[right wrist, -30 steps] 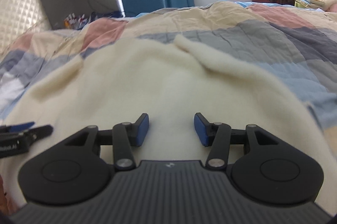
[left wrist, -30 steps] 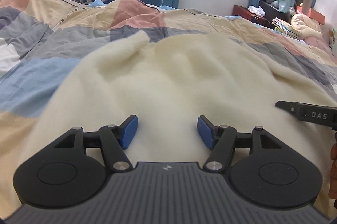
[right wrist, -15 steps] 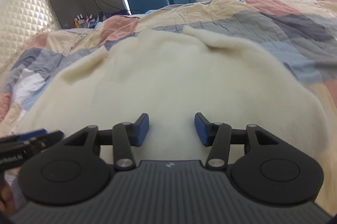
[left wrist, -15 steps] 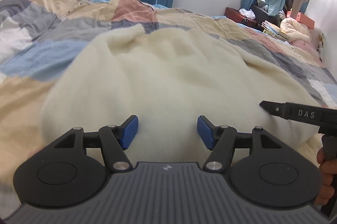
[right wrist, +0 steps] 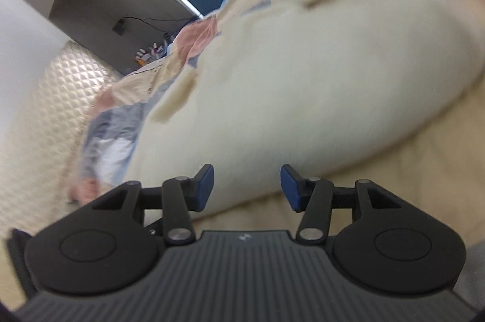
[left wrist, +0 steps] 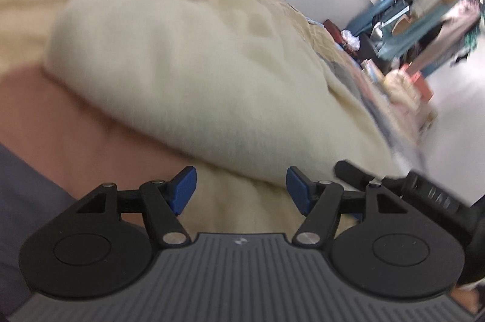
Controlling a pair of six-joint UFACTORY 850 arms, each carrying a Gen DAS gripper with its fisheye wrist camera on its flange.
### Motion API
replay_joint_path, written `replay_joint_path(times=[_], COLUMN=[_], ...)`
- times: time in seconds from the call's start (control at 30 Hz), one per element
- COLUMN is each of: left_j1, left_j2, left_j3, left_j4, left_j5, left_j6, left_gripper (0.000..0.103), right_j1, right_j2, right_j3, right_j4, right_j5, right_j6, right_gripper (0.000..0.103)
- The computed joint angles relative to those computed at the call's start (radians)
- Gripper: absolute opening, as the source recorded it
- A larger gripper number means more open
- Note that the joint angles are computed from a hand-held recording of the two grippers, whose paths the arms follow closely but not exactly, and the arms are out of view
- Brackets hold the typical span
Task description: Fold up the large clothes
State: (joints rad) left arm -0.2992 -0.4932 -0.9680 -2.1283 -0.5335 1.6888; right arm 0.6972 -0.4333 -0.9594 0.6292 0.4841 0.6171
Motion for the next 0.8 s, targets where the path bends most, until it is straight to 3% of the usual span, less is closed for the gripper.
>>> replay_joint_path(times=[0.17, 0.3, 0.37, 0.4, 0.67, 0.8], left_j1=[0.045, 0.067, 0.073, 0.076, 0.062, 0.075], left_j2=[-0.055, -0.103, -0.117, -0.122, -0.085, -0.098], left_j3=[-0.022, -0.043, -0.047, -0.049, -0.040, -0.059], left_j4=[0.042, 0.034, 0.000, -0.017, -0.274, -0.310], left_j5=[-0.127, -0.188, -0.204, -0.204, -0.050, -0.027], left_j6=[-0.223, -0.347, -0.371, -0.375, -0.171, -0.172], left_gripper=[0.074, 0.074, 0.074, 0.074, 0.074, 0.074], right_j1=[-0.025, -0.036, -0.041, -0.044, -0.059, -0.059], right_j2=[-0.040, -0.083, -0.103, -0.113, -0.160, -0.170], right_j3=[0.003, -0.012, -0.016, -0.016, -0.027, -0.024], right_j4=[-0.316, -0.405, -0.433, -0.440, -0.424, -0.385], right_j5=[0.055, 0.120, 0.157, 0.184, 0.261, 0.307], right_j6=[0.420, 0.587, 0.670, 0.708, 0.823, 0.877], right_gripper=[0.052, 0.054, 0.075, 0.088, 0.087, 0.086])
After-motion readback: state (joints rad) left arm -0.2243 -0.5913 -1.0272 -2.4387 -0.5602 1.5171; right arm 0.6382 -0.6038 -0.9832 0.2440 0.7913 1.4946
